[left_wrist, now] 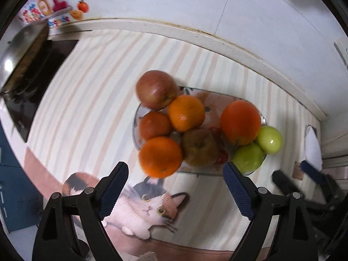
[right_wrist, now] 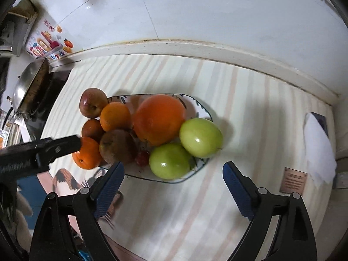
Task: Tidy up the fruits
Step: 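Lift both tools up away from the plate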
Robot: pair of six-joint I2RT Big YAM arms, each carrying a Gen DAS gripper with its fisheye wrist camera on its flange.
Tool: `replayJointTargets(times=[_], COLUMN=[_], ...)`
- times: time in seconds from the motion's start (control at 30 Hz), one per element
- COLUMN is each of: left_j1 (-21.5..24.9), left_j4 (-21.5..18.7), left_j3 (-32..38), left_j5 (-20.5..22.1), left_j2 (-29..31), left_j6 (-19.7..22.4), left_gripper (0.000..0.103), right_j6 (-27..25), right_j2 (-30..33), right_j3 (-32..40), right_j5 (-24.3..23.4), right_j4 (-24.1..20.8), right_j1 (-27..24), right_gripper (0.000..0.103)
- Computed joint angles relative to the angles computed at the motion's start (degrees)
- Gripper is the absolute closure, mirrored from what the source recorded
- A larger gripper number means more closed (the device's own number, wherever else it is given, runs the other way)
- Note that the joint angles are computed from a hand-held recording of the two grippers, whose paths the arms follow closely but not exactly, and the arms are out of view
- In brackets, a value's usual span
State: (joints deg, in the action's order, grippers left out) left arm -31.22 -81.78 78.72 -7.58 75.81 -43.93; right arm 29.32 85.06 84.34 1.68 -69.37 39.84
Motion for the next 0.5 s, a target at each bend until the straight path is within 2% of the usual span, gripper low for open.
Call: replayJointTargets(times=[0.2,0.37,0.5], left_j1=[-4.71,-7.28,-10.57], left_j4=[-2.48,-3.85,-6.12], left_j3=[-0.86,-0.24,1.26], left_j5=[-5.22,-7.11,-10.41], left_j2=[-2.87,-4.19,-5.57], left_j6=[-4.92,-8.87,-12.98], left_gripper=[0.014,0.014,0.014], right_j6=[-0.16,-0.90,-1.39], right_j2=[-2.47,-4.68,-7.14], right_j3=[0.44,0.50,0.66], right_j5=[4.18,4.64,5.23], right_j4=[-2.79,-3.81,-4.88], right_j1=[1.61,2.24,2.78], right_gripper=[0.008,0.008,0.008])
